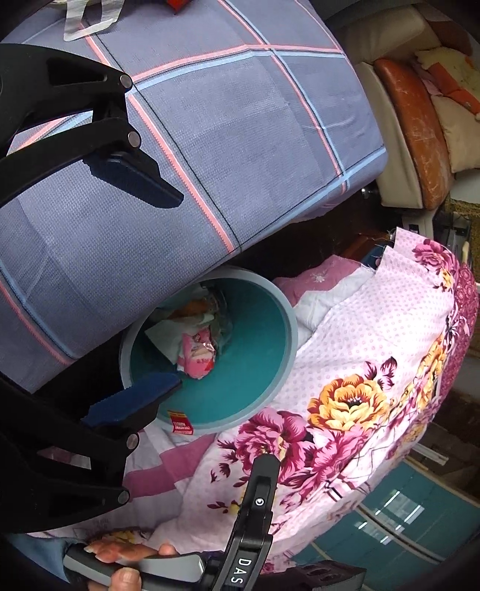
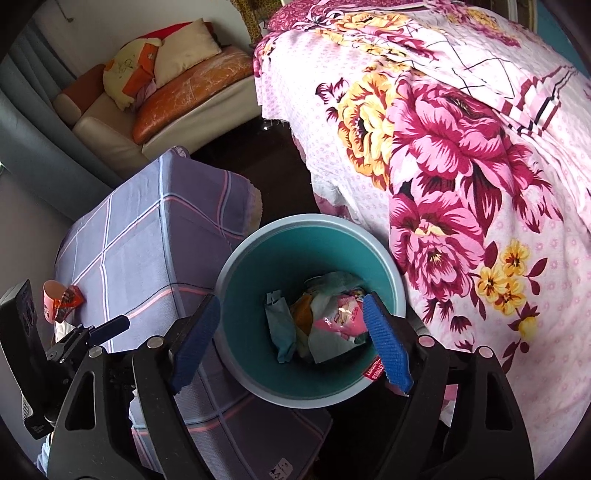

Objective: Collect trash
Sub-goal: 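Carry the pink bag and clear wrapper over the bucket and release both, then grasp the pink paper cup with the left gripper while the right gripper grasps the orange Ovaltine wrapper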

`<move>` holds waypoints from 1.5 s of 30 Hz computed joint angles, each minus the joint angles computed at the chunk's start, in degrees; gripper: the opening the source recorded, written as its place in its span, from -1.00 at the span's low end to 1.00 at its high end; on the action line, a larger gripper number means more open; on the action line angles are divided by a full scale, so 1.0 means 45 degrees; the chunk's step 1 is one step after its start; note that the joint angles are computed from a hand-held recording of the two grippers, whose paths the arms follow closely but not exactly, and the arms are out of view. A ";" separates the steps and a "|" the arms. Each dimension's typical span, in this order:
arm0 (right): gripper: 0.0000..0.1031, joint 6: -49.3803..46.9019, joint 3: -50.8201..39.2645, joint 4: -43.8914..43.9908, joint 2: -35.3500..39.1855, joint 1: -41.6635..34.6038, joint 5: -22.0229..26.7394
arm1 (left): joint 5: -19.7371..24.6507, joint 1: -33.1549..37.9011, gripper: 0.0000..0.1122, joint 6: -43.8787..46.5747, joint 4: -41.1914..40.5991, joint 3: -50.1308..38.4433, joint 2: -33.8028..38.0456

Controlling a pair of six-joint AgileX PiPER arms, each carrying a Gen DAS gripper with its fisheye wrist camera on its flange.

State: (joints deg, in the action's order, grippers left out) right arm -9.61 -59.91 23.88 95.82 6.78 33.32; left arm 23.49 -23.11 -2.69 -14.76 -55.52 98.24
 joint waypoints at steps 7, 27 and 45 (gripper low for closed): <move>0.47 0.1310 -0.0155 -0.1027 -0.0352 0.1095 0.0137 | -0.0054 0.0681 0.63 0.0825 -0.0798 0.1007 -0.1072; 0.47 0.5495 -0.2877 -0.3942 0.0156 0.6937 0.1308 | 0.2262 0.8015 0.63 0.6683 -0.3687 0.5106 -0.6764; 0.47 0.5922 -1.2276 -0.4255 0.6431 1.0000 0.5271 | 0.5343 1.9295 0.63 1.4954 -0.6056 0.2753 -0.3384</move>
State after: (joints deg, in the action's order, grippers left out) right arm 17.04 -115.15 4.74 124.77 51.77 57.04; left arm 47.53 63.72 64.61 -42.01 -43.13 83.02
